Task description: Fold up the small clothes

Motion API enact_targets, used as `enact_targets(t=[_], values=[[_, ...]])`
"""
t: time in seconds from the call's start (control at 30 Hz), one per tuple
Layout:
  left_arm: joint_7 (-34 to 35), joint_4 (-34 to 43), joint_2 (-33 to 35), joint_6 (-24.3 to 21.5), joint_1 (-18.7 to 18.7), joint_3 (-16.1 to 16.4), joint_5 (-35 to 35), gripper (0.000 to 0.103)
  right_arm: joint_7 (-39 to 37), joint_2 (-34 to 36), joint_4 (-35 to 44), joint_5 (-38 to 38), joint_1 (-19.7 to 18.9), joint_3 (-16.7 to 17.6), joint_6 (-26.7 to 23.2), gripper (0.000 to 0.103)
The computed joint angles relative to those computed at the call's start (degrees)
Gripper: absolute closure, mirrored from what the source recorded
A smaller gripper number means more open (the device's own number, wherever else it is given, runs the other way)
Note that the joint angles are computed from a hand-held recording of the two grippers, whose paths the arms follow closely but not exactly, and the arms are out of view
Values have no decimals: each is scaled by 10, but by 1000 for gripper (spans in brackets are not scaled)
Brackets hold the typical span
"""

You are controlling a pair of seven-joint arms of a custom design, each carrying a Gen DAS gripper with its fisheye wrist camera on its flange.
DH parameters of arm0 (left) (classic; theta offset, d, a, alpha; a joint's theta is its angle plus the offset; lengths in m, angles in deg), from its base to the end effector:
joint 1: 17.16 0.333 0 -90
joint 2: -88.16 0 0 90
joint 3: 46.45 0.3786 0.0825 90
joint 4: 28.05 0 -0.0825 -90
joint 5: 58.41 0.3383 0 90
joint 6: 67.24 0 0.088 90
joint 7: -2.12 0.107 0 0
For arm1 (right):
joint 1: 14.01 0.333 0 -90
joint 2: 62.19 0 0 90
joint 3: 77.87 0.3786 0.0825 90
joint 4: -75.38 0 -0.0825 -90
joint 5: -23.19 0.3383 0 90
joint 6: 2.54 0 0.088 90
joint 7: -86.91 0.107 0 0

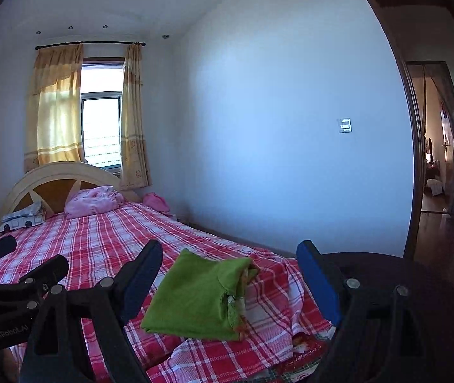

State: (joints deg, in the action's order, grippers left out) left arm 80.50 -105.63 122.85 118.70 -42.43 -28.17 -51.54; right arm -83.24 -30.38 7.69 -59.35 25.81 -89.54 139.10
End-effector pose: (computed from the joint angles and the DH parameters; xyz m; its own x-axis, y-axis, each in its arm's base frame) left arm 0.7258 -0.1923 0.6106 -0.1646 -0.9817 -0.0954 -0.2392 0.1336 -0.9617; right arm 0.6347 0.4028 0.6193 -0.1829 -0.9789 -0.0910 -0.1167 0.1136 -0.9866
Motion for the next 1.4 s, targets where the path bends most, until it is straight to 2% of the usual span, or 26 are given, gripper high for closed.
enact_targets(t=[0.17,0.4,0.9,1.03,1.13,1.23,1.4], values=[[0,0,-2,-9,1,-3,6,0,15,-8,-11,-24,7,-3,-5,17],[-16,-10,1,11,-29,42,7,0,14,-8,-8,-25,0,6,-10,17],[10,-8,-5,2,-8,6,-6,0,15,-7,-7,-22,0,7,-9,16],[5,-10,-5,5,-12,14,-5,0,18,-7,-9,-23,1,6,-9,16],[-6,-11,0,4,-36,50,-10,0,15,-6,-8,-22,0,7,-8,16],[0,-11,-3,4,-22,27,-6,0,15,-6,-8,-22,0,6,-8,16],[3,-12,-5,5,-20,24,-4,0,15,-7,-9,-21,0,7,-8,16]])
